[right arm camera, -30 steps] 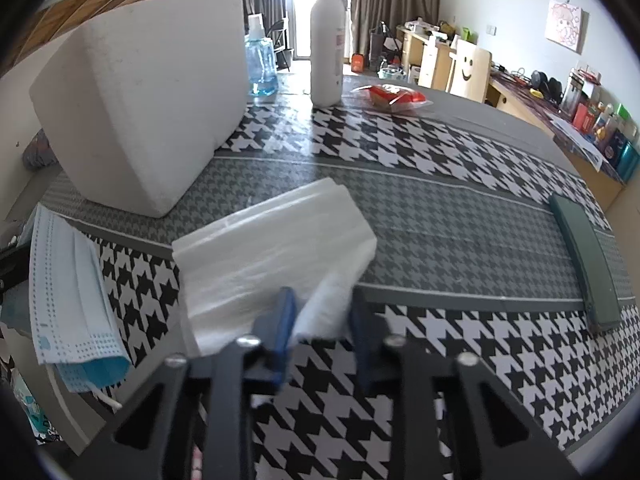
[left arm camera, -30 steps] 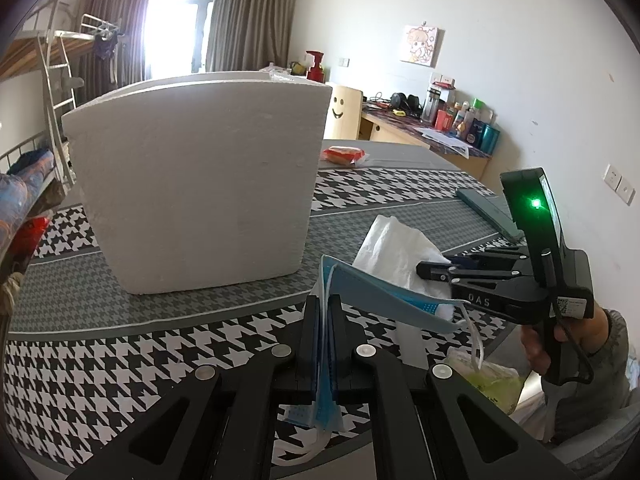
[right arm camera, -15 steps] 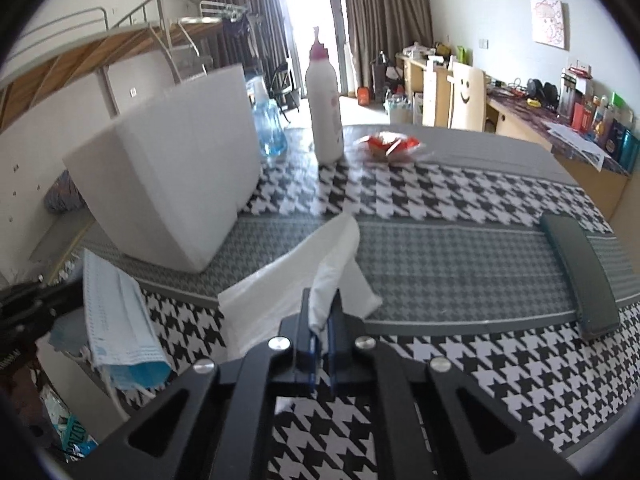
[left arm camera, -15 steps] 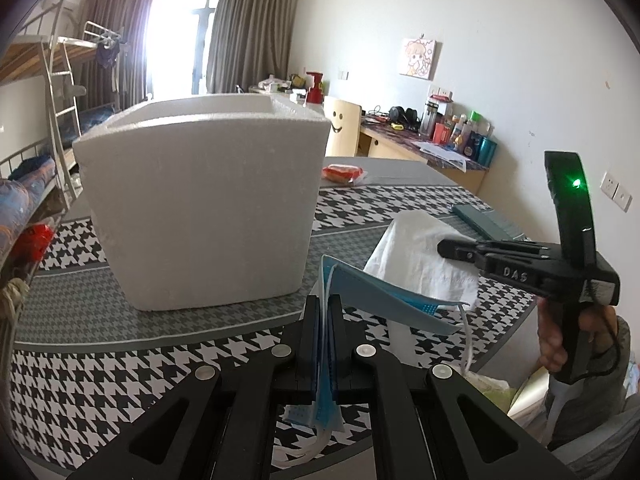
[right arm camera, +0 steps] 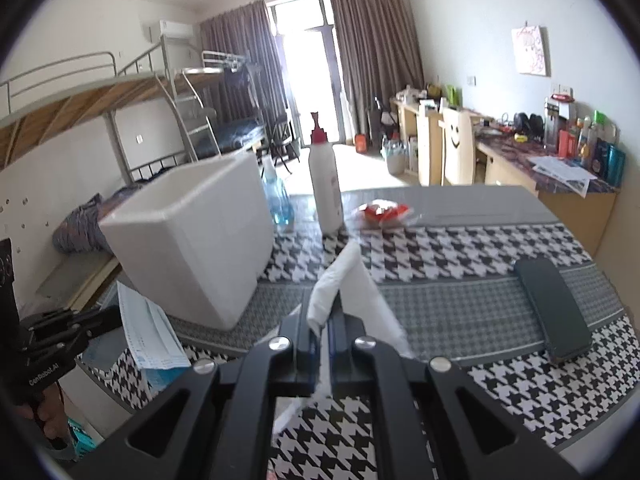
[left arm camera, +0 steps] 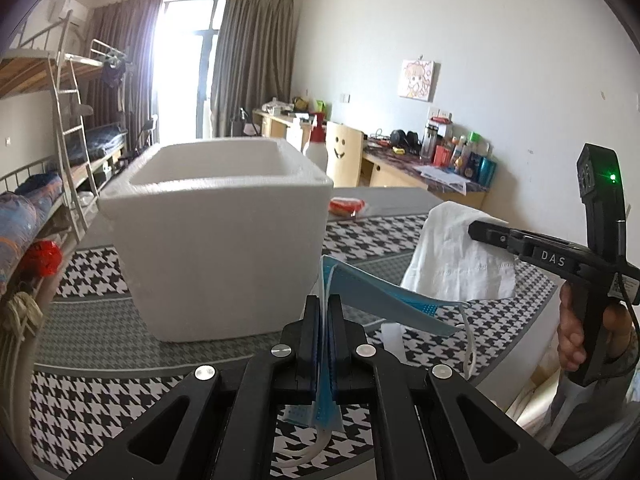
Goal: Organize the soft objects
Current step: 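Lift the tissue and mask and carry both toward the white foam box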
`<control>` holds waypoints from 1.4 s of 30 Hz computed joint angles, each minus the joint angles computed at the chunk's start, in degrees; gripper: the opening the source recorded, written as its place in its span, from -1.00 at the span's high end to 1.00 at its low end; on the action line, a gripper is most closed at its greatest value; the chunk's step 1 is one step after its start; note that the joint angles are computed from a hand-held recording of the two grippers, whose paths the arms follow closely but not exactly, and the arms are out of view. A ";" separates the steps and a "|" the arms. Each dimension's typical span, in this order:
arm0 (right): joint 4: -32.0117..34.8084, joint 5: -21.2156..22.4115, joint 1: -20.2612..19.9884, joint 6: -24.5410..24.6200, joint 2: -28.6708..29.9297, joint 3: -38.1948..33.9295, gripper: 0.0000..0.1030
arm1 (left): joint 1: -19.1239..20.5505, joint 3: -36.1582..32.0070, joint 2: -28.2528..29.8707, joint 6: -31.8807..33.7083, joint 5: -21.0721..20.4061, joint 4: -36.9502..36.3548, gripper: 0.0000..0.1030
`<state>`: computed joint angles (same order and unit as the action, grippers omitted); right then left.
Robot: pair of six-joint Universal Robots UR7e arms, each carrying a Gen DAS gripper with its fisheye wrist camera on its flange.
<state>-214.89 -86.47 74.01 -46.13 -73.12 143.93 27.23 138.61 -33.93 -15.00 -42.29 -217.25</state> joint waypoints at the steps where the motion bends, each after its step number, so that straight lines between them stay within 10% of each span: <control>1: -0.44 0.28 0.20 0.16 -0.12 0.02 0.87 | -0.15 0.14 -0.07 0.19 0.09 -0.37 0.93; 42: -4.67 3.32 2.84 -0.48 -3.72 0.28 0.88 | -2.79 -5.13 -1.74 12.56 4.24 -6.28 0.93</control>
